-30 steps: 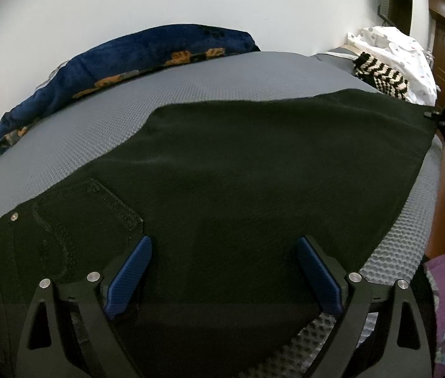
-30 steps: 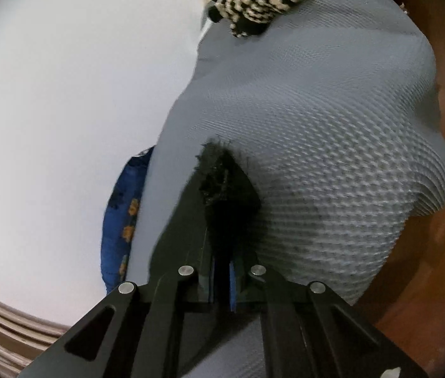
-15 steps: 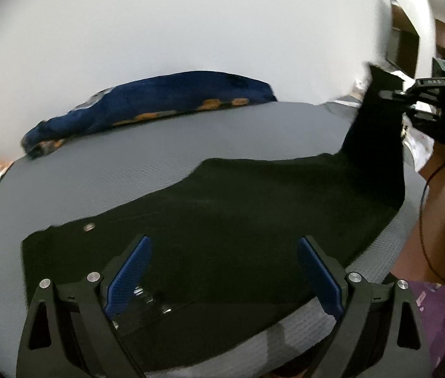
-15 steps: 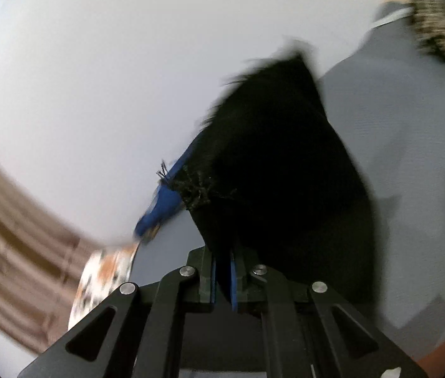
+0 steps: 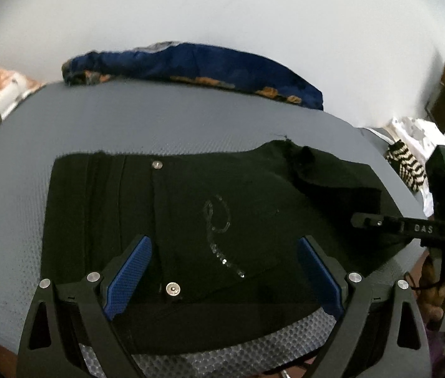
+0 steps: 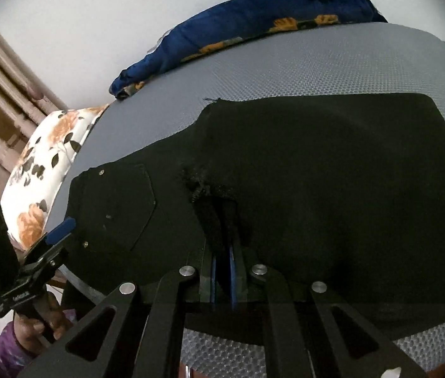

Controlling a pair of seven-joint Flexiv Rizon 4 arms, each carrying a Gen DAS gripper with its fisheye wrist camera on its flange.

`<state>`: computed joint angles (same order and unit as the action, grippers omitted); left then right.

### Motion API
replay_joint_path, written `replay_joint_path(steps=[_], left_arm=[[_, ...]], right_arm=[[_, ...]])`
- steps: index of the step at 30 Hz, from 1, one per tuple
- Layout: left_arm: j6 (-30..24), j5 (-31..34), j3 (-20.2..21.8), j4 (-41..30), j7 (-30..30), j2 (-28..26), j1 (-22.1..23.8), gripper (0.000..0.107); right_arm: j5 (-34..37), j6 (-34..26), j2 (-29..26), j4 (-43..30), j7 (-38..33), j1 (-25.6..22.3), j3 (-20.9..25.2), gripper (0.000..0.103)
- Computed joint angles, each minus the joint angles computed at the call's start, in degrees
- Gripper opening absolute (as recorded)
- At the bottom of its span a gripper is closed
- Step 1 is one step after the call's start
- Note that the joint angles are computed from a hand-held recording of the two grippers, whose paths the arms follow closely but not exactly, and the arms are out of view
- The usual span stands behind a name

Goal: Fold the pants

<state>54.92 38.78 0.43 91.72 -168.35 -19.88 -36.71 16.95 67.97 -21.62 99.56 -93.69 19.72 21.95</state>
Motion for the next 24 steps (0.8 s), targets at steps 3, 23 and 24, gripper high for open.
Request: replay_joint_path(steps=[3,23,24], left_arm=[[0.1,0.3,0.1,-0.1,0.0,0.0,-0.1,0.093],[0.8,-3.1,0.5,-0.2,2.7,-1.4,0.1,0.093],[0.9,-3.2,0.5,-0.2,2.7,-1.4,0.1,0.093]], right_arm=[[-1.2,0.1,1.1,1.1,0.1,0.6,-0.5,0.007],[-10.1,2.7,0.7,3.8,1.2,2.2,-1.8,0.009],[-10.4,2.8,0.6,3.9,0.9,2.2,-1.8,0.009]])
